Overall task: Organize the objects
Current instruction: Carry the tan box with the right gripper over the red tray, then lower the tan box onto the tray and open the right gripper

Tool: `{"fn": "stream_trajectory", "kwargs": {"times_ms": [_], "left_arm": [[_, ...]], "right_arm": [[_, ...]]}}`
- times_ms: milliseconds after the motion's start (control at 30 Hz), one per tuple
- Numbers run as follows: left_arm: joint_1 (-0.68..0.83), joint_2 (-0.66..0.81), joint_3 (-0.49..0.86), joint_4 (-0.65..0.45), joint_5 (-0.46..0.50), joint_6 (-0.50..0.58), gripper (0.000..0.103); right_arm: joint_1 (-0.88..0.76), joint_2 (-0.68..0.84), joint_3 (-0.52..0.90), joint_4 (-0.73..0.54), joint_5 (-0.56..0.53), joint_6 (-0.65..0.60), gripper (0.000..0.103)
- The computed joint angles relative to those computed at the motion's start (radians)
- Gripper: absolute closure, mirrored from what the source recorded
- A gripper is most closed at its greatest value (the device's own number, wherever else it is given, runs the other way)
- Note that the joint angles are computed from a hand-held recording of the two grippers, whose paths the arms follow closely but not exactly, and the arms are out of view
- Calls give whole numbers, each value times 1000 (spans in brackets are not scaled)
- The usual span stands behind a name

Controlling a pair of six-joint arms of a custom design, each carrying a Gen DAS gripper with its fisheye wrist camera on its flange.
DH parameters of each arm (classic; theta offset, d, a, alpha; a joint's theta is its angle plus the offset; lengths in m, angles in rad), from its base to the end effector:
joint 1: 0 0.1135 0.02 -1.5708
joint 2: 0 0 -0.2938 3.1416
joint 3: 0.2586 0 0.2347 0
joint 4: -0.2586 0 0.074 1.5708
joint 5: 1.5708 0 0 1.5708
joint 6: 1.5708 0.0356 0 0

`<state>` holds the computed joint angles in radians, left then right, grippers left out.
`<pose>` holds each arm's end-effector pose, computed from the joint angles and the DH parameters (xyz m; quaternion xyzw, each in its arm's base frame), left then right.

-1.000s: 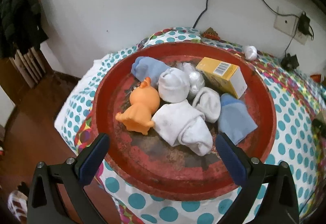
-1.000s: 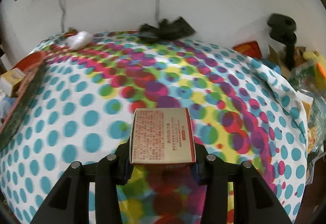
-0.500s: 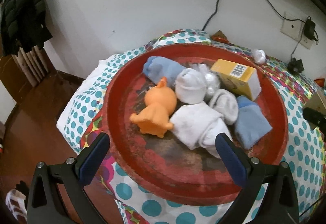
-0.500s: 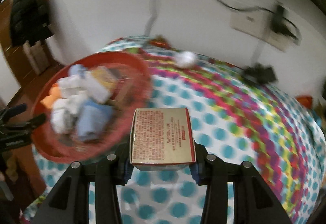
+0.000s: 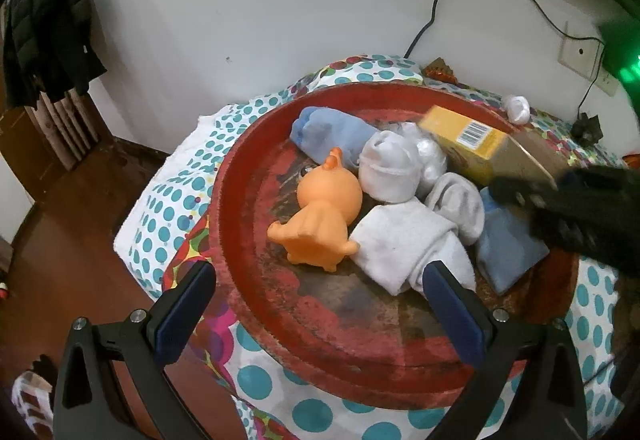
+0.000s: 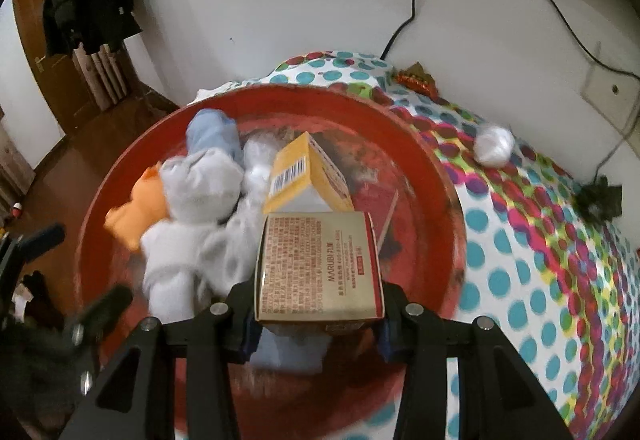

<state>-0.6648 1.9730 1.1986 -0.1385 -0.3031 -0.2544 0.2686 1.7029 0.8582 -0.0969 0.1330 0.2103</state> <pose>0.3255 -0.2416 0.1827 0.1429 0.9258 -0.0136 0.3496 0.3084 0.0800 0.1866 -0.0071 0.9490 0.0118 0.3149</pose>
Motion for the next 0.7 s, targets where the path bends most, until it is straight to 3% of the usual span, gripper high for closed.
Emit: {"fn": "stream_trajectory", "kwargs": {"times_ms": [233, 533, 633, 700], "left_arm": [[15, 4, 3, -7, 28, -13, 0], [27, 0, 5, -15, 74, -36, 0], [25, 2, 11, -22, 84, -39, 0], [19, 5, 16, -32, 72, -39, 0]], "right_arm": [[-11, 130, 169, -50, 26, -18, 58], [6, 90, 146, -100, 36, -1, 56], [6, 33, 91, -96, 28, 17, 39], [10, 5, 78, -116, 26, 19, 34]]}}
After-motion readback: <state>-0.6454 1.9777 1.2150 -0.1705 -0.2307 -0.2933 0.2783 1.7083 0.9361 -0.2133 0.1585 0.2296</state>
